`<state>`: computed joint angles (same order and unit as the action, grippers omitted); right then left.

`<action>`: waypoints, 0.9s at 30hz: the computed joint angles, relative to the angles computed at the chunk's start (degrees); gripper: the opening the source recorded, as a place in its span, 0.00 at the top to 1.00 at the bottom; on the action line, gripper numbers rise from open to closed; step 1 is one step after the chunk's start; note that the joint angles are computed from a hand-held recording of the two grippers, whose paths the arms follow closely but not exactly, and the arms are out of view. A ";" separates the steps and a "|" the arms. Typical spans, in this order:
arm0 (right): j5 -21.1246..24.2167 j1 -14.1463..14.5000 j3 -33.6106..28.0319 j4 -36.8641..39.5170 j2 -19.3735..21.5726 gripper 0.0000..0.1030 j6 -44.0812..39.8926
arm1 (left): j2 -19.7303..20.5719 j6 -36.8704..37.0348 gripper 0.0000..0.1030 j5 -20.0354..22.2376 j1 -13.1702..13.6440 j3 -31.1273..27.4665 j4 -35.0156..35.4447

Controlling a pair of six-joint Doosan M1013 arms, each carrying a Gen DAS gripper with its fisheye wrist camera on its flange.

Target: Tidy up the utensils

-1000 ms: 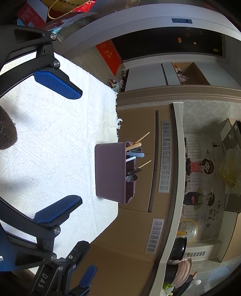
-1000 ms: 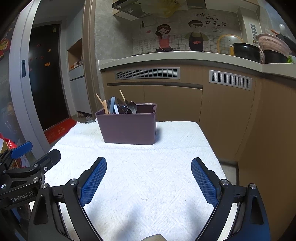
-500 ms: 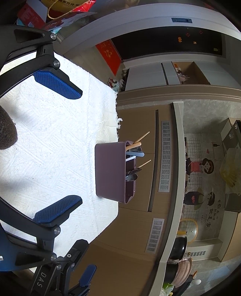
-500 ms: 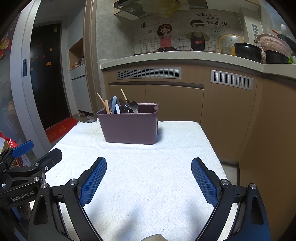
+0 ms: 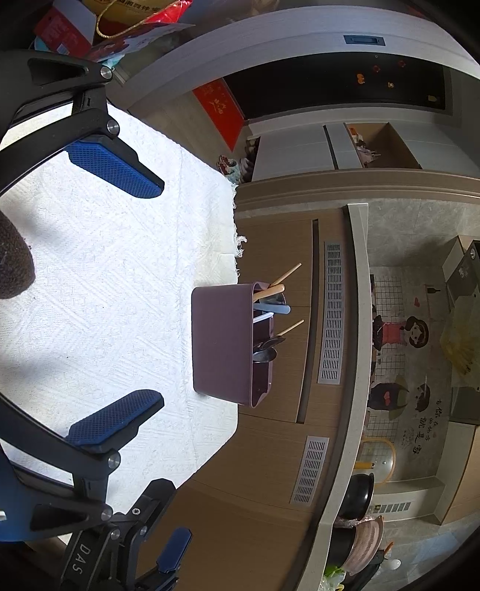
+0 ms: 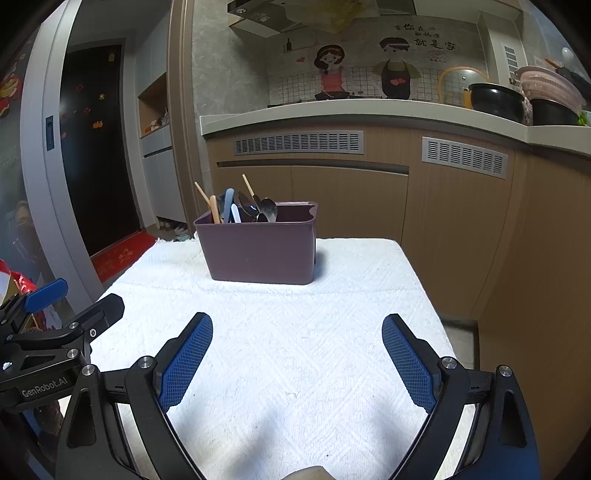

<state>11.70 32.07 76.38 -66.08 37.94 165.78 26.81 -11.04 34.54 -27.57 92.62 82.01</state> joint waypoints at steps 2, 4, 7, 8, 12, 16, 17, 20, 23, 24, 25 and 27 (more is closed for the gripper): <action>0.06 0.04 -0.02 0.02 0.01 0.10 -0.06 | 0.01 0.03 0.00 0.07 -0.04 -0.01 -0.03; -0.09 -0.05 -0.01 0.59 0.02 0.10 -0.62 | 0.00 0.22 0.00 0.00 0.01 -0.03 -0.15; -0.14 -0.06 0.02 0.25 0.03 0.10 -0.28 | -0.07 0.44 0.00 -0.06 0.00 0.02 -0.14; -0.14 -0.06 0.03 0.35 0.03 0.09 -0.44 | -0.10 0.44 0.00 -0.05 -0.04 0.05 -0.15; -0.10 -0.04 0.00 0.57 0.03 0.09 -0.64 | -0.08 0.44 0.00 -0.09 0.00 0.02 -0.20; -0.11 -0.05 -0.01 0.66 0.03 0.09 -0.67 | -0.07 0.49 0.00 -0.10 -0.01 0.01 -0.21; -0.15 -0.08 0.00 0.53 0.03 0.09 -0.65 | -0.10 0.53 0.00 -0.16 0.00 0.04 -0.23; -0.15 -0.07 0.08 0.38 0.02 0.09 -0.49 | -0.13 0.67 0.00 -0.17 -0.04 0.06 -0.34; -0.15 -0.05 0.17 0.21 -0.01 0.09 -0.18 | -0.14 0.67 0.00 -0.04 -0.10 0.08 -0.31; -0.11 -0.02 0.24 -0.04 -0.05 0.09 0.06 | -0.15 0.73 0.00 -0.02 -0.12 0.08 -0.37; -0.09 -0.03 0.20 0.01 -0.03 0.09 -0.03 | -0.15 0.72 0.00 -0.07 -0.11 0.07 -0.42; -0.11 -0.03 0.22 -0.01 -0.04 0.09 0.03 | -0.15 0.65 0.00 -0.05 -0.12 0.09 -0.34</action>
